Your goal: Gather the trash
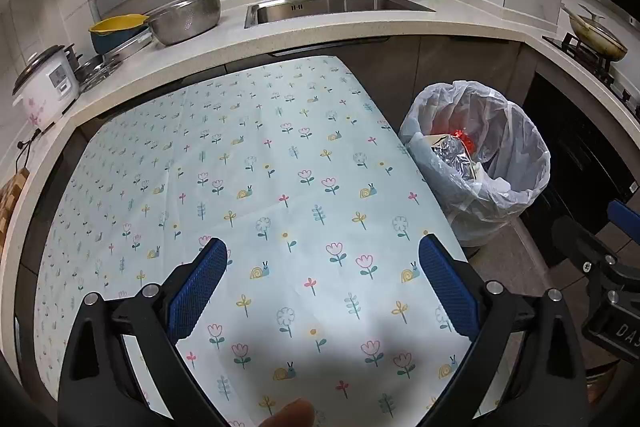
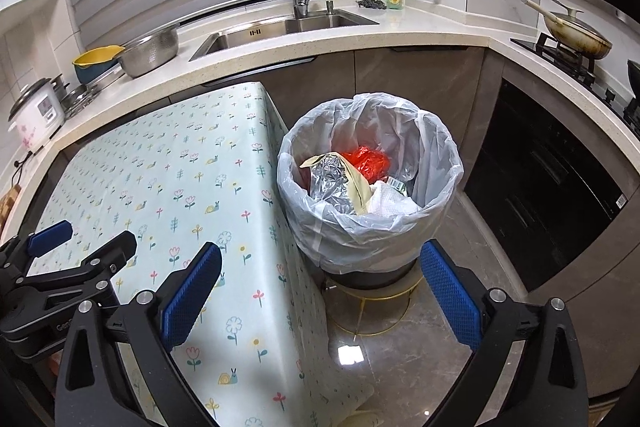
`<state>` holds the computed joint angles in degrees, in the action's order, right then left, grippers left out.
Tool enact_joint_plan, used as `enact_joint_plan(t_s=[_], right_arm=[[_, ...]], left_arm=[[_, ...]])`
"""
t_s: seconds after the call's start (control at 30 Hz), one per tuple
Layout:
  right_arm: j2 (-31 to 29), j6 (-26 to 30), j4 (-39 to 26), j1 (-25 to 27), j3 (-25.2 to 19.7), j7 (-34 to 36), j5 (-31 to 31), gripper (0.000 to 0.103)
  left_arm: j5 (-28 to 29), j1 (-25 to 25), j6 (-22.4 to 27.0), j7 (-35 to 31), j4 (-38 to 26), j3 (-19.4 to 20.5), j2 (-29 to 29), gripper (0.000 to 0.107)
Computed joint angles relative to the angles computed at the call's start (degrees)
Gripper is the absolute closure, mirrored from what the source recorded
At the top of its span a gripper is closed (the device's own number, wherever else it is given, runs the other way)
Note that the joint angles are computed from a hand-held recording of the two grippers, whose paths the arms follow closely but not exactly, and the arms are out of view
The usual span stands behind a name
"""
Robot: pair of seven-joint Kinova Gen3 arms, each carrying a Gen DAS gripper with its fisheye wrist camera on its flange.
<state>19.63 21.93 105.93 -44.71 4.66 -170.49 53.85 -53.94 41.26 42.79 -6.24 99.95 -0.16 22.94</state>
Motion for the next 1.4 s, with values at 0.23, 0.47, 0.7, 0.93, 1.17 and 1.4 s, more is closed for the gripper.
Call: enact_joint_plan(t_s=[0.23,0.47,0.7,0.93,1.17,1.4], right_arm=[[-0.3,-0.8,0.8,-0.2,-0.2,0.2,0.2,0.007],[-0.1,-0.4,0.7,-1.0,-0.4,0.6,0.7,0.007],[0.3,-0.3,0.7,-1.3,-0.8,1.8,-0.4,0.007],[0.1,-0.6,0.9,-1.4,-0.4,1.8,-0.5,0.007],[0.2,-0.6,1.0,-1.0,-0.5,2.5,-0.8,0.007],[0.3,-0.8,0.9,-1.0,-0.3,3.6,-1.7,0.007]], left_arm=[[0.3,0.1,0.2,1.3,0.9,0.1,-0.1,0.015],[-0.4,0.4,0.6,4.0,1.9,0.0,-0.4,0.015],[-1.4,0.5,0.9,4.4,2.2,0.7,-0.3,0.015],[-1.3,0.6,1.2,4.2,1.8,0.9,0.1,0.015],[-1.2,0.8,1.6,4.0,1.5,0.8,0.4,0.015],[-1.1,1.1,2.0,3.9,1.0,0.6,0.9,0.015]])
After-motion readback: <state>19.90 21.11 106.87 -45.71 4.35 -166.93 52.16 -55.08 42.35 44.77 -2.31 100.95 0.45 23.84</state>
